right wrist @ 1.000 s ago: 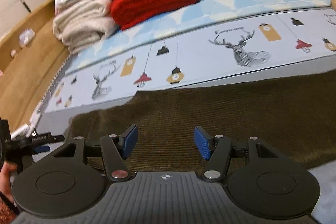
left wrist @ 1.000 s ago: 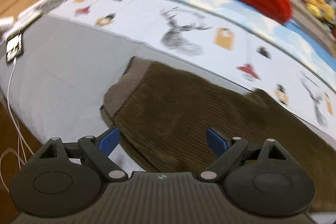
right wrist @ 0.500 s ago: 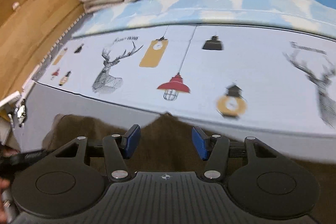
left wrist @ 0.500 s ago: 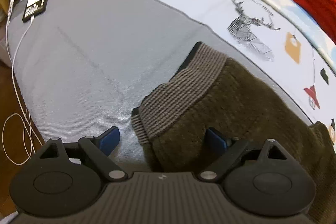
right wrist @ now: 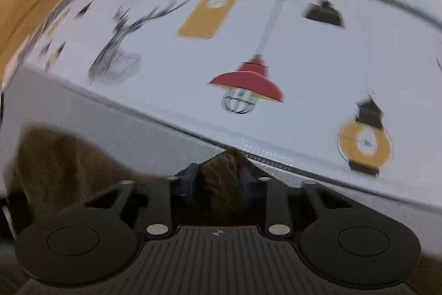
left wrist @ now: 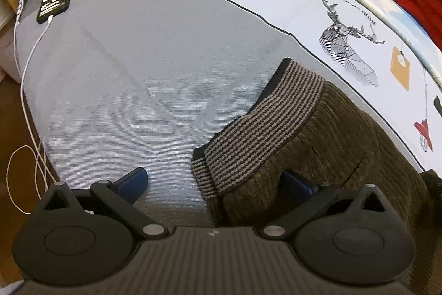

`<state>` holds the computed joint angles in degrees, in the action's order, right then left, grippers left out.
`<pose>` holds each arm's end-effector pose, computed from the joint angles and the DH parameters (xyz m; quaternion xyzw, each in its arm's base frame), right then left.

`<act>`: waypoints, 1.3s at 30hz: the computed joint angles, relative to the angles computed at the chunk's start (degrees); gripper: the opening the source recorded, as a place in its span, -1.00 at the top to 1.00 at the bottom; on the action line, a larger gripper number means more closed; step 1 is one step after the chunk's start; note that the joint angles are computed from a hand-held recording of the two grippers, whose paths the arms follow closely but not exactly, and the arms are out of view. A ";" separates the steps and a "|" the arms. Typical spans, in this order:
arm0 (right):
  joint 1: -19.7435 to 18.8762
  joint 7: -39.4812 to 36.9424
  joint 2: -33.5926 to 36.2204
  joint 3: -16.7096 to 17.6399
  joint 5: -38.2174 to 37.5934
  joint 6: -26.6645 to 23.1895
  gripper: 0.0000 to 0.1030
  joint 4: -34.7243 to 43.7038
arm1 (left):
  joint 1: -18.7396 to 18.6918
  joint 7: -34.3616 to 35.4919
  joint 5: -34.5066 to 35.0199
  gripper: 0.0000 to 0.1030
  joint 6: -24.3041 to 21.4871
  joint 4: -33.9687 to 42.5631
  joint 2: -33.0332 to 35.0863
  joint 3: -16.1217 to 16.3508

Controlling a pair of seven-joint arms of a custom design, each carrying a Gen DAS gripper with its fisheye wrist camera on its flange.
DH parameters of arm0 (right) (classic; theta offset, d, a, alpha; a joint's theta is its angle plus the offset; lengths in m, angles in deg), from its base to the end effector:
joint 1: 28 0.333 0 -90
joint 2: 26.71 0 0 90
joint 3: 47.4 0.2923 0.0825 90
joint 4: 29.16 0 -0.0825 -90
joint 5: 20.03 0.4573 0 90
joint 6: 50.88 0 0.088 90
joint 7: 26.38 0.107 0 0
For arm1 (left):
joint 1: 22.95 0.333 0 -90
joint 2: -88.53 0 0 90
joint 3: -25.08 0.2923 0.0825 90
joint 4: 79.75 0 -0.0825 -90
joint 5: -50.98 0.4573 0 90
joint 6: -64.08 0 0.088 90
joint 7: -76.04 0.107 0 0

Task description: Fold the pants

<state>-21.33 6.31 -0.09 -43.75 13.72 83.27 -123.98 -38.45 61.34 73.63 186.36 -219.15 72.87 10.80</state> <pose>0.7359 0.1384 0.3073 -0.8937 0.3627 -0.0083 0.2641 0.4561 -0.2371 0.3419 -0.9529 0.2297 -0.0551 0.1900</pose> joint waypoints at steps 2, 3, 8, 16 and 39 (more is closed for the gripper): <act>-0.05 0.14 -1.00 0.38 2.22 3.04 0.81 -1.15 | -0.01 -0.05 0.04 -1.00 -0.47 -0.07 -0.10 -0.05; -0.11 1.44 -0.70 0.55 3.84 5.00 0.82 -0.90 | -0.03 -0.05 0.12 -1.00 -1.04 0.10 0.01 -0.13; 0.63 3.06 1.51 1.02 2.96 10.25 0.71 -0.91 | -0.13 0.39 -0.02 -1.00 -0.86 -0.42 -0.47 0.07; -4.54 -4.92 -7.40 2.41 12.35 8.47 0.08 -8.07 | 0.05 -0.28 0.11 -1.00 -0.63 -0.64 -0.86 -0.08; -11.98 -2.01 -36.04 -13.37 18.13 1.44 -0.16 -33.10 | -5.16 -1.58 8.81 -0.99 -0.35 6.40 0.75 -5.32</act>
